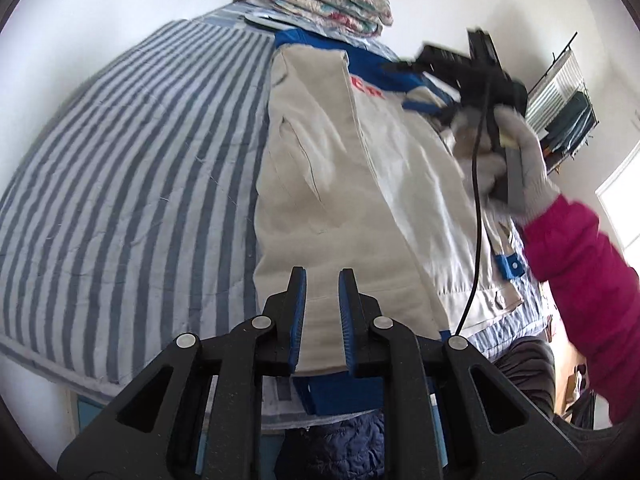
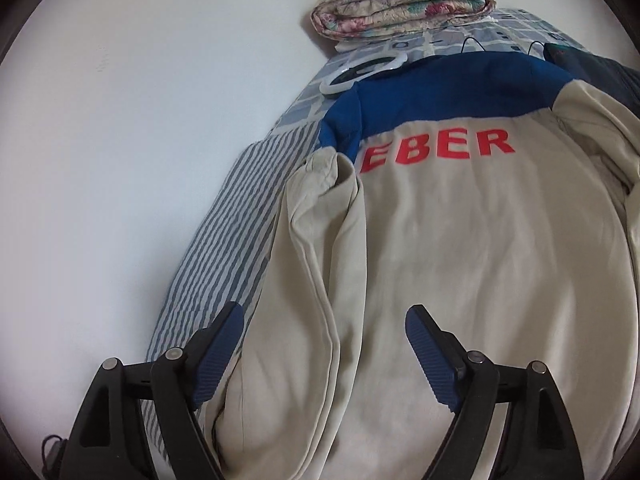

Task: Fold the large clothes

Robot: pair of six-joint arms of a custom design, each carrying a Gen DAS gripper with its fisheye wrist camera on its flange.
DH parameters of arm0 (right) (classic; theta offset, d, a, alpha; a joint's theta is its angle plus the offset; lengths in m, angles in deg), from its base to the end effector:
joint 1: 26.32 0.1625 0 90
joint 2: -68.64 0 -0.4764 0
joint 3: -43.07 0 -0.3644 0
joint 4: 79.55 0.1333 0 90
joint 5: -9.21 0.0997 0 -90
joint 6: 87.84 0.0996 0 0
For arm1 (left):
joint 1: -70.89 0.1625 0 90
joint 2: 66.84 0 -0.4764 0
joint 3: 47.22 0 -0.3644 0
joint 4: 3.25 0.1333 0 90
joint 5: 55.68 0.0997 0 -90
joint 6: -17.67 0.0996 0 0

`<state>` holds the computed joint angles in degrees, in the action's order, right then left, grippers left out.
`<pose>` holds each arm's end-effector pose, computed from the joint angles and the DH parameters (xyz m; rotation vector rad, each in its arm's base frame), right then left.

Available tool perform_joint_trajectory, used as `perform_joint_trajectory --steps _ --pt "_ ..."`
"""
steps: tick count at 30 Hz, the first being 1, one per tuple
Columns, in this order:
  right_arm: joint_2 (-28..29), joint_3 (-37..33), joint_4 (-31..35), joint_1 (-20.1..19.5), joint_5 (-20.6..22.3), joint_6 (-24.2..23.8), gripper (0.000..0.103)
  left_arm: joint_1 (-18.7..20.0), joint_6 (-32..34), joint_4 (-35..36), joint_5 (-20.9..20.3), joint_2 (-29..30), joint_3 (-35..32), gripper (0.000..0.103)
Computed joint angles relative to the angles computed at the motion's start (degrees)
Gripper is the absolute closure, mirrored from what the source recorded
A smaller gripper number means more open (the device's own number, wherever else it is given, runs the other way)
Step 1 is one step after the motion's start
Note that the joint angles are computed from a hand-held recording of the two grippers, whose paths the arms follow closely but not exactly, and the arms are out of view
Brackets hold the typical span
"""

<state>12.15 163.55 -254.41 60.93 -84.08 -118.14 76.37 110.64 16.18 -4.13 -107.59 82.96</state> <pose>0.1010 -0.5569 0.1748 0.6856 -2.8619 0.4955 -0.2252 -0.2177 0.0675 0.0949 2.6374 -0.8841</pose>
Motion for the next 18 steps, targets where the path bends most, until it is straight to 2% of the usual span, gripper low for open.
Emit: perform_joint_trajectory --steps 8,10,11,12,13,14,15,17,18 --pt "9.3 -9.9 1.7 2.8 -3.3 1.2 0.014 2.8 5.9 -2.3 1.1 2.2 -1.7 0.088" --pt "11.8 -12.7 3.1 3.3 -4.5 2.4 0.014 2.9 7.0 -2.4 0.7 2.2 -2.2 0.088" --pt "12.6 -13.8 3.8 3.5 -4.7 3.0 0.017 3.2 7.9 -2.9 0.7 2.1 -2.3 0.088" --pt "13.4 -14.8 4.4 3.8 -5.0 3.6 0.023 4.4 10.2 -3.8 0.6 1.6 -2.6 0.088" --pt "13.7 -15.7 5.9 4.0 -4.7 3.9 0.044 4.6 11.6 -4.5 0.9 1.6 -2.9 0.088" --pt "14.0 -17.0 8.7 4.3 -4.4 4.0 0.072 4.8 13.0 -5.0 1.2 1.5 -3.2 0.088" --pt "14.3 -18.2 10.4 4.5 -4.4 3.3 0.081 5.2 14.8 -5.3 1.7 1.5 -3.8 0.088" --pt "13.8 -18.1 8.8 4.9 -4.6 0.4 0.094 6.1 18.2 -6.4 3.7 2.2 -4.9 0.088" --pt "13.5 -18.0 7.9 4.3 -3.7 -0.8 0.095 6.8 20.0 -7.2 5.3 2.9 -5.5 0.088"
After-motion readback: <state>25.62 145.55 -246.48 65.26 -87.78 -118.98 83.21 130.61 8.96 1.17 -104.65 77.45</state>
